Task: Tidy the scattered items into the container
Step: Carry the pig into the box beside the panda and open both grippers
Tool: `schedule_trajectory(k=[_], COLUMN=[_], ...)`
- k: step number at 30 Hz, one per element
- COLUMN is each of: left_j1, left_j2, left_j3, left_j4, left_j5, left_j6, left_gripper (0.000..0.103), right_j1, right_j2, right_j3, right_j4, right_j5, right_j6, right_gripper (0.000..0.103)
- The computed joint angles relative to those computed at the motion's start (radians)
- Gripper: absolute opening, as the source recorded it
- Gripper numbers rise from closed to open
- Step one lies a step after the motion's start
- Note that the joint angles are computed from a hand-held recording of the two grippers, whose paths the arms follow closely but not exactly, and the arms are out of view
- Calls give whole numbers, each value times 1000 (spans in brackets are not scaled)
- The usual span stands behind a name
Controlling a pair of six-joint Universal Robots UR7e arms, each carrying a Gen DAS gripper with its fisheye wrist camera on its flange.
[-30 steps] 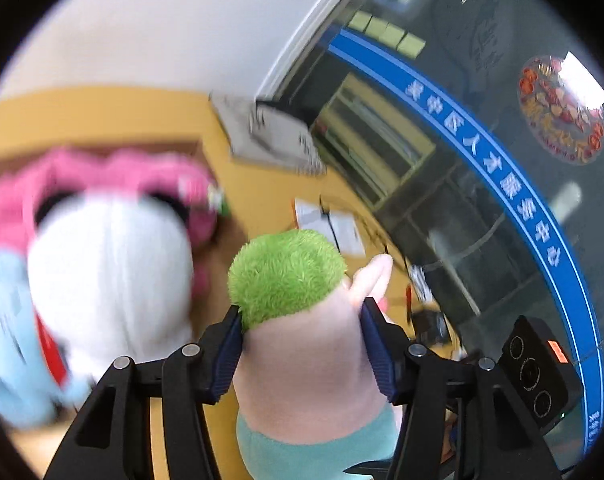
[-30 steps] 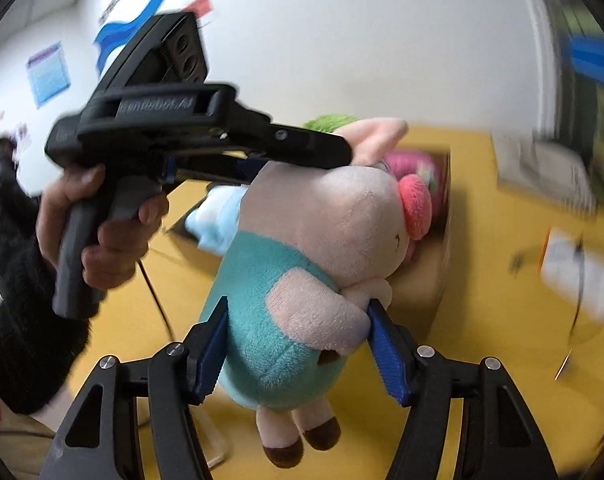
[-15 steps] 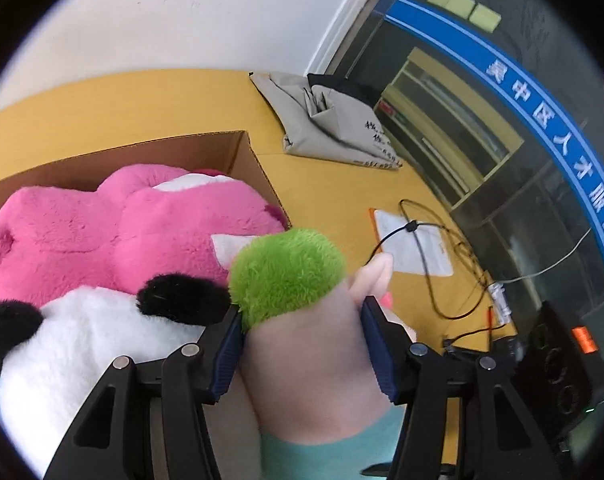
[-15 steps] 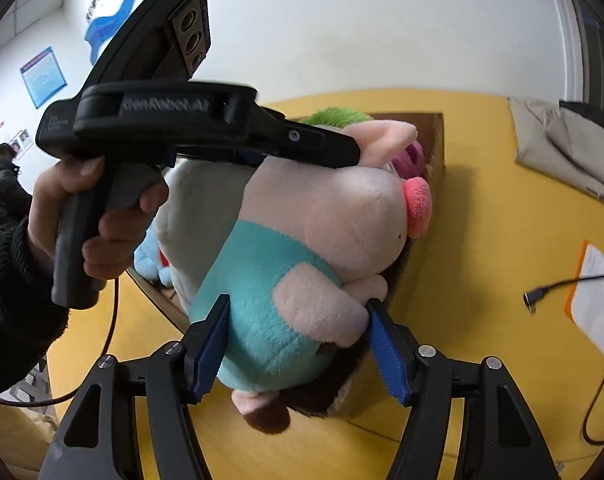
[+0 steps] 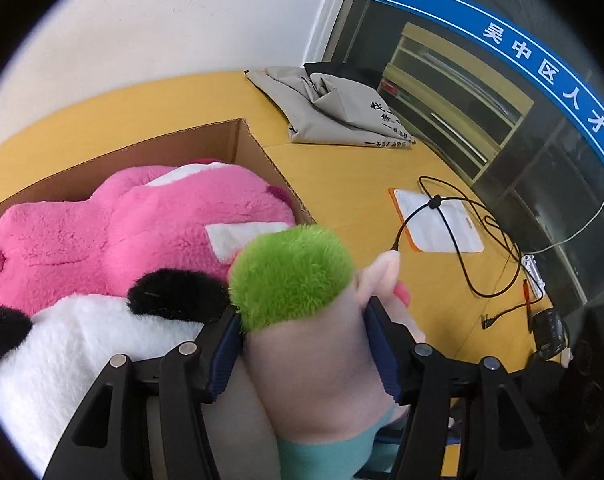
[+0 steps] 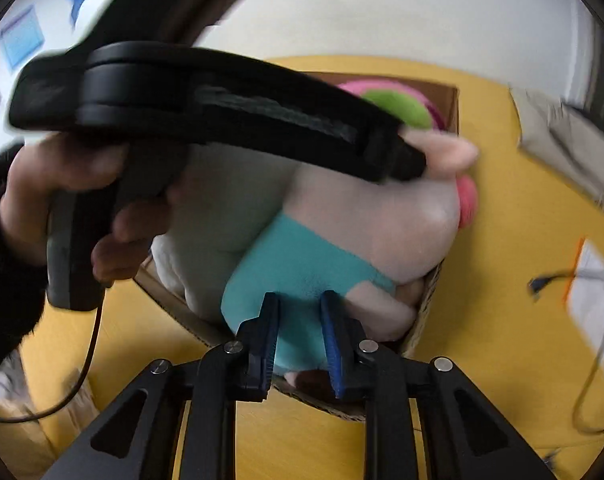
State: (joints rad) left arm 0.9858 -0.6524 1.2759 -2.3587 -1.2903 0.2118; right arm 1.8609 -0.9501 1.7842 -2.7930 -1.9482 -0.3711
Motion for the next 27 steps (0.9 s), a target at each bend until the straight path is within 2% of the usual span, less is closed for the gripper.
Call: schedule_trajectory(k=[2, 5, 6, 7, 8, 9, 10, 12, 14, 16, 17, 19, 22, 24, 27], left_j1=[-6, -18, -18, -20, -24, -28, -33, -50, -84, -114, -128, -152, -177, -188, -197], left_j2=[1, -40, -55, -83, -111, -143, -184, -273, -359, -434, -468, -538, -618, -662, -724], left_j3=[-2, 44, 58, 84, 110, 140, 181, 280, 386, 478, 520, 612, 729, 785, 838], left_j4=[5, -40, -52, -69, -85, -108, -147, -251, -343, -398, -411, -424, -477, -486, -465], left_j5=[13, 8, -2, -15, -22, -27, -30, 1, 68, 144, 188, 286, 389, 431, 447], left_j6=[-9, -2, -5, -11, -14, -16, -15, -7, 2, 17, 22, 22, 9, -24, -72], left_gripper=[62, 65, 66, 65, 64, 64, 66, 80, 80, 81, 81, 81, 81, 81, 81], right_j1=[2, 30, 39, 51, 62, 76, 95, 127, 165, 209, 187, 202, 225, 224, 223], right_j2=[-9, -19, -25, -42, -62, -77, -92, -117, -129, -109, -74, -36, 26, 54, 83], right_j3=[11, 31, 40, 55, 76, 98, 123, 159, 186, 195, 167, 163, 155, 155, 153], right_j4=[-11, -29, -40, -46, -61, -97, -148, -230, -305, -381, -416, -467, -526, -544, -558], right_j5=[2, -39, -44, -35, -19, -20, -31, -34, -66, -137, -149, -204, -297, -332, -376], right_j6=[30, 55, 56, 62, 69, 76, 85, 102, 127, 144, 119, 121, 130, 143, 145], right_gripper=[22, 26, 35, 56, 70, 91, 99, 100, 103, 103, 103, 103, 103, 103, 103])
